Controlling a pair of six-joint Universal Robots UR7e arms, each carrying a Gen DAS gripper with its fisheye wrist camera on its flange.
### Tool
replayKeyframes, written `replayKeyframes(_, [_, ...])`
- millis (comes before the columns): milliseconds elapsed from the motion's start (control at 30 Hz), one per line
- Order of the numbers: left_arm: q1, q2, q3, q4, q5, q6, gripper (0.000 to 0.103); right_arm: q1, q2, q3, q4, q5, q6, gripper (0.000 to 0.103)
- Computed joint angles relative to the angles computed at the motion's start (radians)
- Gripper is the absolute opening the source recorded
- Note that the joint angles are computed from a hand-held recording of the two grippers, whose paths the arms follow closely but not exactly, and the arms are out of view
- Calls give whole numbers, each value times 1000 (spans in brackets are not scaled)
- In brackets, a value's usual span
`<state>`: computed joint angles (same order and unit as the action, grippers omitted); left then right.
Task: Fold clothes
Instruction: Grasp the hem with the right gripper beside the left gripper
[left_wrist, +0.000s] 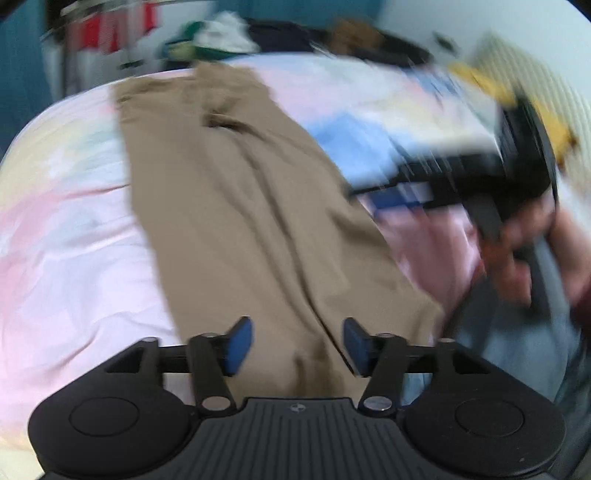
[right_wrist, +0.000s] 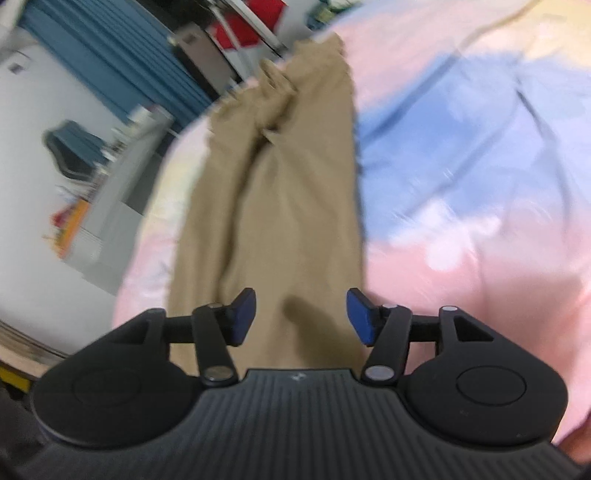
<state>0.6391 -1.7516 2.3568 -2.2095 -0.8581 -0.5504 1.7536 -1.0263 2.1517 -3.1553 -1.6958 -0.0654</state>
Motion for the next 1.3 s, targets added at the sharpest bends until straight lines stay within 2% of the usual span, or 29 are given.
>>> replayKeyframes(67, [54,-30,14,-84,-23,-37,66,0,0,-7,38,-9,2,58])
replayKeyframes(100, [84,-37,22,-129,-29,-56,73,-2,-2,-6,55,-2,-4,58])
replayKeyframes(133, [112,-38,21,-143,-33,-85,76,-1,-4,-7,74,-1,-9,58])
replayKeyframes(200, [159,-26,-5,-98,-43,-158,73,3,-4,-10,112,-9,-10,58])
replayKeyframes(300, [207,-11,-24,-89,-96,-173,73,4,-7,-19,176,-5,0,58])
replayKeyframes(533, [204,13,-37,-39,-192,-73,73,34,-17,-30,315,-45,44,58])
replayKeyframes(600, [205,12,-36,-40,-213,-67,73,64,-23,-32,349,-99,50,56])
replayKeyframes(700, [215,-2,-29,-41,-223,-65,69,117,-27,-16,310,-201,47,56])
replayKeyframes(867, [233,-25,-23,-38,-230,-61,64,110,-37,-10,333,-254,114,56])
replayKeyframes(967, [237,-38,-21,-28,-236,-60,60,83,-55,-5,331,-221,157,57])
replayKeyframes(1000, [238,-41,-20,-27,-241,-59,58,73,-62,-2,329,-206,161,61])
replayKeyframes(1067, [247,-42,-20,-35,-263,-46,52,48,-68,-14,403,-136,149,65])
replayKeyframes(1167, [264,-30,-25,-48,-303,-18,41,-9,-78,-34,493,3,156,65])
replayKeyframes(1233, [261,-17,-26,-46,-300,-17,26,-14,-85,-31,526,44,133,65])
replayKeyframes(1300, [260,-15,-25,-48,-297,-22,21,-2,-91,-30,566,66,92,62])
